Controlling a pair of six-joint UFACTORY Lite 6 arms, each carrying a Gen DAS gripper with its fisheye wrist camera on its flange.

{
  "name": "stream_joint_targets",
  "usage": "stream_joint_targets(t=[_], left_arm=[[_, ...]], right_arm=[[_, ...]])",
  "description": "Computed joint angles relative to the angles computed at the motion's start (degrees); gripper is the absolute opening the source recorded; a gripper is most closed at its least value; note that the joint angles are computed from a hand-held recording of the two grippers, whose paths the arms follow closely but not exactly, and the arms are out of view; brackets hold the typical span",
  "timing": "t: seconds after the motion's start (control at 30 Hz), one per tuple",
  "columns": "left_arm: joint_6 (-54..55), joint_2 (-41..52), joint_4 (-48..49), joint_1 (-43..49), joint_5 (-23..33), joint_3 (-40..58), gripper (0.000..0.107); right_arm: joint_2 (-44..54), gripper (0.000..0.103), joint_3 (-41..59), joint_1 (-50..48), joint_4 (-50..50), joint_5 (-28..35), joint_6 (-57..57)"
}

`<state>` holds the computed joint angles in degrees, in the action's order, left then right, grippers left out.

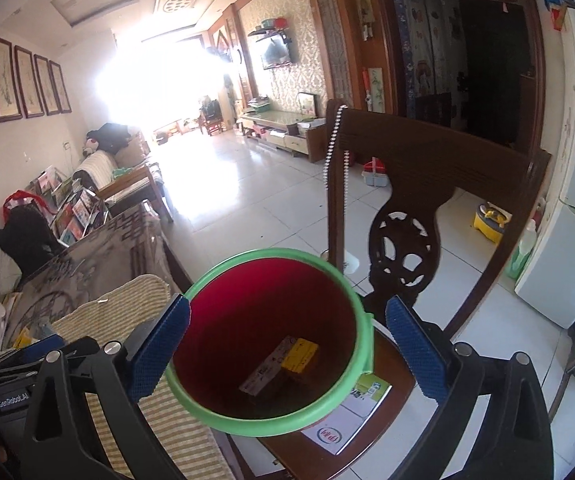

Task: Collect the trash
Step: 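Carry the yellow juice box to the red bucket and release it with the right gripper, then carry the white toothpaste box over the red bucket and release it with the left gripper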

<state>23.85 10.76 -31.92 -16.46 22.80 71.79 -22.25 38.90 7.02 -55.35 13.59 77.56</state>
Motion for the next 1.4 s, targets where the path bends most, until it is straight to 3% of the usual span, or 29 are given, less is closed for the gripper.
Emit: stream_joint_targets(t=[0.17,0.37,0.53,0.7,0.97,1.23,1.4], left_arm=[[0.6,-7.2,-0.2,10.8,0.5,-6.3,0.095],[5.0,-14.4,3.5,21.5,-2.2,-13.0,0.095],[22.9,-16.6,-7.4,33.8,0.3,-16.1,0.096],[37.8,-11.8,-16.2,47.8,6.4,-12.9,0.096],[43.3,4.7,-12.8,62.2,16.5,3.4,0.096],[43.8,17.3,-10.4,68.2,22.9,17.8,0.096],[41.2,24.4,-7.4,67.2,25.8,25.2,0.096]], right_arm=[[7.3,0.095,5.8,10.0,-10.1,1.7,10.9],[17.2,0.095,14.4,19.8,-12.0,3.5,14.2],[28.1,0.095,25.3,28.2,-10.6,7.8,14.2],[38.2,0.095,37.1,35.7,-5.1,12.1,11.0],[54.4,0.096,56.8,43.9,2.9,19.5,9.8],[66.2,0.096,75.6,50.2,7.4,28.6,7.1],[69.7,0.096,80.5,51.9,11.0,30.3,5.8]])
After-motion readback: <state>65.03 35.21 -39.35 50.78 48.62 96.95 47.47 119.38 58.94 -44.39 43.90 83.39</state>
